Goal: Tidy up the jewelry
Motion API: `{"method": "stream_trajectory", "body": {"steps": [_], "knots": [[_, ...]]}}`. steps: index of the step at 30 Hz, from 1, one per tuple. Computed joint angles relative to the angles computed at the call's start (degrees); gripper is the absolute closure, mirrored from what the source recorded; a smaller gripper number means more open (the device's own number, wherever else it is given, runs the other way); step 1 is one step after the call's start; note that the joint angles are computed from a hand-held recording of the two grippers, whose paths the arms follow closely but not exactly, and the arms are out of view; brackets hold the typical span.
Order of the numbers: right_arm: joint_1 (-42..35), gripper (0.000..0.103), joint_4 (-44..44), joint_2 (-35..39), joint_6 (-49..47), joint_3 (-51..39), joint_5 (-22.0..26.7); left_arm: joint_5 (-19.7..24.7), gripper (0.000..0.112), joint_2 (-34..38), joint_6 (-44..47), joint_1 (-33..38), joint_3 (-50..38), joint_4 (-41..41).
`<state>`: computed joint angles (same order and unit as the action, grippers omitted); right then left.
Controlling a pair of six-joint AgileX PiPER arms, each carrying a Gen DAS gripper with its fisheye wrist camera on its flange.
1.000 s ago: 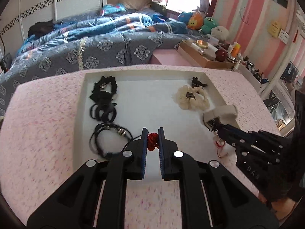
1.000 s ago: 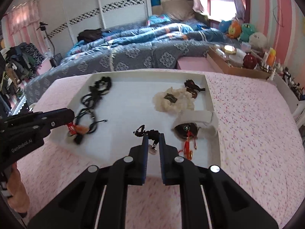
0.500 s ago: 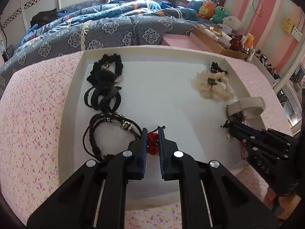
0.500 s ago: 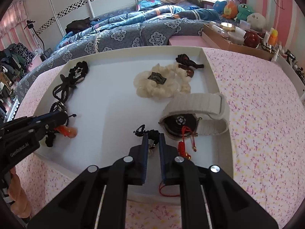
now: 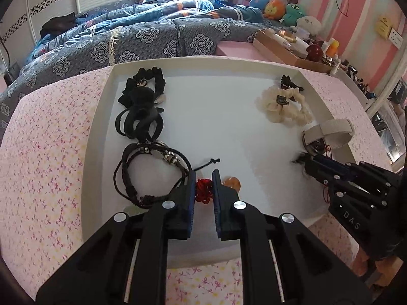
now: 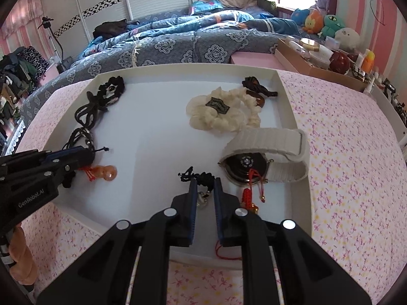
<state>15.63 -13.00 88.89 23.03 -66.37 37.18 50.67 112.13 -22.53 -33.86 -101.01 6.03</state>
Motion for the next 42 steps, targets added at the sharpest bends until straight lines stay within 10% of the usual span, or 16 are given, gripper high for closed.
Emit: {"method": "stream_trajectory", "body": {"steps": [11, 25, 42], "knots": [[1.73, 0.072, -2.11, -2.03, 0.61, 1.34, -0.25, -1.51, 0.074, -6.09, -3.49, -1.25, 5.33, 4.28], [8.55, 0.038, -11.07, -13.45, 9.78, 4.67, 5.95, -1.77, 0.015, -24.63, -17.64, -5.98, 20.54, 17.97], [24.30, 0.010, -22.25, -33.96, 29.31, 13.50, 23.75, 9.19, 0.012, -36.46, -38.35, -22.69, 30.24, 32.93]]}}
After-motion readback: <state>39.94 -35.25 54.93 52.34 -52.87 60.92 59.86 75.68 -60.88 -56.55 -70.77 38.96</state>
